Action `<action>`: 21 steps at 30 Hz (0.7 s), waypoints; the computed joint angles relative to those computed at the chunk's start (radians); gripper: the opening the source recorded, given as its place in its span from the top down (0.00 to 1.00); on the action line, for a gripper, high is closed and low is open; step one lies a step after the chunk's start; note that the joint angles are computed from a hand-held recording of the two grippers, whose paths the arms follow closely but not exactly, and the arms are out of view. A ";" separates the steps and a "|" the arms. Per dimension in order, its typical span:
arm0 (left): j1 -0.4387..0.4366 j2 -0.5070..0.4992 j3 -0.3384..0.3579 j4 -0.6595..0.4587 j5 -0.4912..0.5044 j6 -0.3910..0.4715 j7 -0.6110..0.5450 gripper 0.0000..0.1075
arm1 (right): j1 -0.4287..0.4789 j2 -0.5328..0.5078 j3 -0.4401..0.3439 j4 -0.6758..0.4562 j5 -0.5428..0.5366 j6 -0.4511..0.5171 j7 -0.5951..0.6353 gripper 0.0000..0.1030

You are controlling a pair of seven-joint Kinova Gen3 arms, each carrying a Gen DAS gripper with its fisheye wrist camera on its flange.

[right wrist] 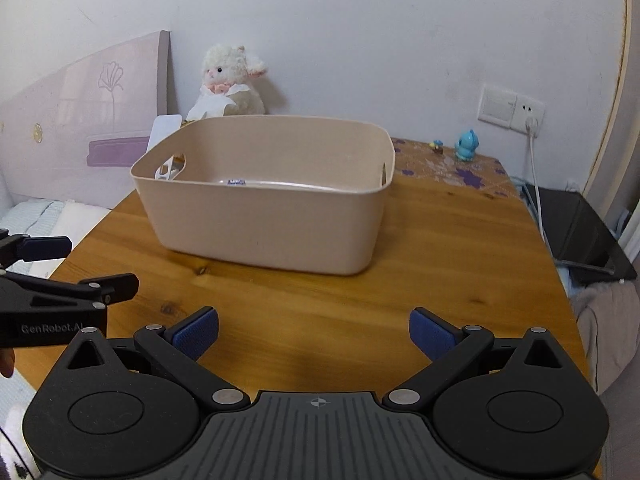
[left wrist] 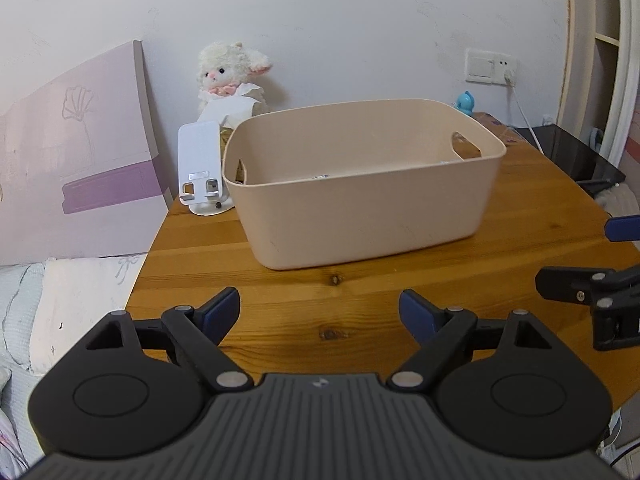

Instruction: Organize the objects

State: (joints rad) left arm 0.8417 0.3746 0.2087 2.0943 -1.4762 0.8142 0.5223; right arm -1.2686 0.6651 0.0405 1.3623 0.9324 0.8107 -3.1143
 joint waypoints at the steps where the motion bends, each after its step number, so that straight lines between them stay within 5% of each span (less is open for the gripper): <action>1: 0.004 -0.001 0.003 0.002 -0.002 0.000 0.005 0.19 | -0.001 -0.005 -0.002 0.010 -0.001 -0.006 -0.007 0.00; 21: 0.031 -0.016 0.035 0.040 -0.051 0.034 0.131 0.18 | -0.014 -0.025 -0.022 0.034 0.008 -0.012 -0.039 0.00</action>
